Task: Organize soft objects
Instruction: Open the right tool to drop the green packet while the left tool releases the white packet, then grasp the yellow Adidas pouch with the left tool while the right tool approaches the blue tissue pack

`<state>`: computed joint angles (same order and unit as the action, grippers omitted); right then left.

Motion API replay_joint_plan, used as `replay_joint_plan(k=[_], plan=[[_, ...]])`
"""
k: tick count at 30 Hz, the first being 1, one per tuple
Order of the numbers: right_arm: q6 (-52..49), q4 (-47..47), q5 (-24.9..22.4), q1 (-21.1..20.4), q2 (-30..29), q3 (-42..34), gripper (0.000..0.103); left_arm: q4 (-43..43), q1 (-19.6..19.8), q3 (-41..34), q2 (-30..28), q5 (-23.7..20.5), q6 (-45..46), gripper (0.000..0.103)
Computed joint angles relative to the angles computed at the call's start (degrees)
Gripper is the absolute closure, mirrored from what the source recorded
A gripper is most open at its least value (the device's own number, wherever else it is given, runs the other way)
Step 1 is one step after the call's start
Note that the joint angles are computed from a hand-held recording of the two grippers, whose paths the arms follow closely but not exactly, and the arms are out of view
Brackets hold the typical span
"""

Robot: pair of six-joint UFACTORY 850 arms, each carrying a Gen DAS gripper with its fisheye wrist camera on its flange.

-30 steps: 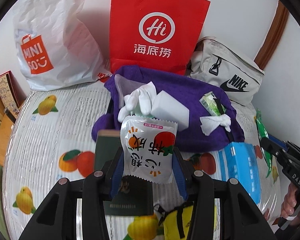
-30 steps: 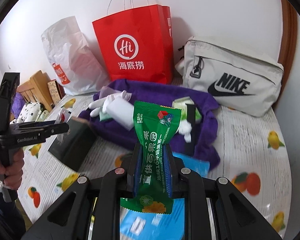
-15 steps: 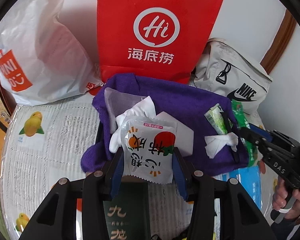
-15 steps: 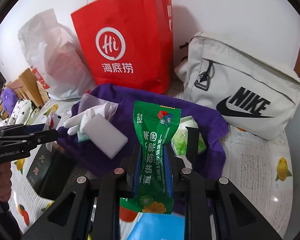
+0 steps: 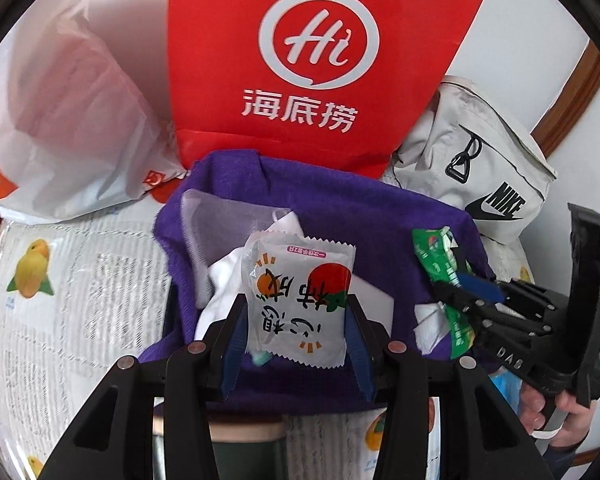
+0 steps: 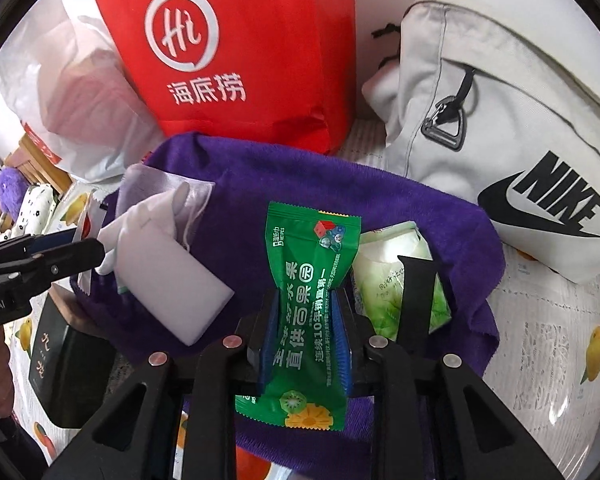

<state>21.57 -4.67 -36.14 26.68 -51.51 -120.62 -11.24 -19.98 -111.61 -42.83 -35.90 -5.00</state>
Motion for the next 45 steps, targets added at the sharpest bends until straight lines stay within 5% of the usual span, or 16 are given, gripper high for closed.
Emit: replay_joint_plan(k=[4,9,16,24,29,36,45], plan=[[-0.57,1.08,-1.59,-0.27,-1.39,-1.67,0.070,0.00,-0.14,-4.76,-3.12,-2.05,-0.27,0.059],[-3.01,2.79,-0.98,-0.40,-0.94,-0.63,0.049,0.46,-0.26,-10.28,-7.01,-4.76,-1.05,0.058],[-1.10,-0.39,1.68,0.08,2.51,4.05,0.048,-0.63,-0.09,-13.15,-9.23,-5.76,-0.83,0.058],[2.21,-2.95,4.86,0.76,7.70,11.45,0.048,-0.84,-0.01,-14.99,-10.52,-7.39,-0.90,0.029],[3.51,-3.17,6.16,1.08,9.99,14.97,0.048,3.89,-0.51,-15.72,-10.63,-10.04,-5.16,0.025],[5.93,-3.38,8.09,1.70,13.26,19.54,0.048,6.99,-0.92,-4.87,-2.88,-3.93,-6.96,0.025],[11.92,-7.65,11.52,3.60,20.43,28.54,0.048,0.07,-1.38,15.49,11.97,11.79,-1.14,0.025]])
